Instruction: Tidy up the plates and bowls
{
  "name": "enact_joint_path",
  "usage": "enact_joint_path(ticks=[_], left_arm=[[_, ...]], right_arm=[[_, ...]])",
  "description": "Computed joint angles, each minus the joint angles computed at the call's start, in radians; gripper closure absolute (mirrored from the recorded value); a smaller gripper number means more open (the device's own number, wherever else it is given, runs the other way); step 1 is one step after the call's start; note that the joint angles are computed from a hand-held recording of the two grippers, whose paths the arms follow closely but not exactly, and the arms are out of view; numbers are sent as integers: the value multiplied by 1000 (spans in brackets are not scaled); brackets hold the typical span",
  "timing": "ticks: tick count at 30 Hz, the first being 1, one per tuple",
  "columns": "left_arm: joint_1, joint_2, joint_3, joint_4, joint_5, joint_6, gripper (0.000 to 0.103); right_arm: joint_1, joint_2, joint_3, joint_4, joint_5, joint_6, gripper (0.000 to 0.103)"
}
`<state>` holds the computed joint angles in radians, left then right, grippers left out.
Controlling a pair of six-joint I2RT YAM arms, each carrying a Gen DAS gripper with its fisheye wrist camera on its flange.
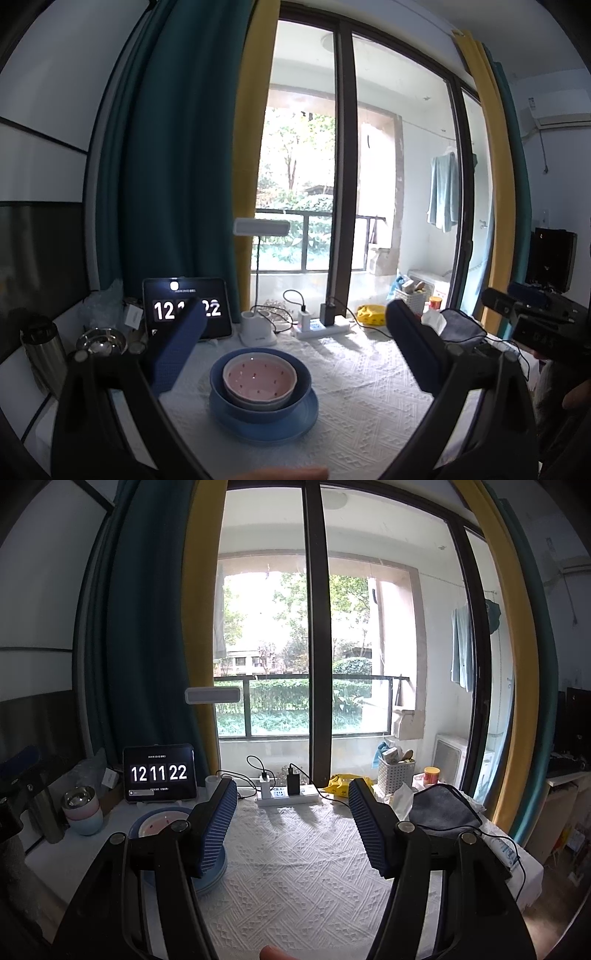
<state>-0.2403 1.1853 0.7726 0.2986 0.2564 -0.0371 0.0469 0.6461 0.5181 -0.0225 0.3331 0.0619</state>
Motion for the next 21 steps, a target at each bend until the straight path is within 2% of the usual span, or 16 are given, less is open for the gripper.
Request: enact_joint_path(ticks=[21], left_arm=[[-14, -2, 2, -3, -7, 4, 4]], right_arm=[[-27, 8, 10, -13, -24, 2, 37]])
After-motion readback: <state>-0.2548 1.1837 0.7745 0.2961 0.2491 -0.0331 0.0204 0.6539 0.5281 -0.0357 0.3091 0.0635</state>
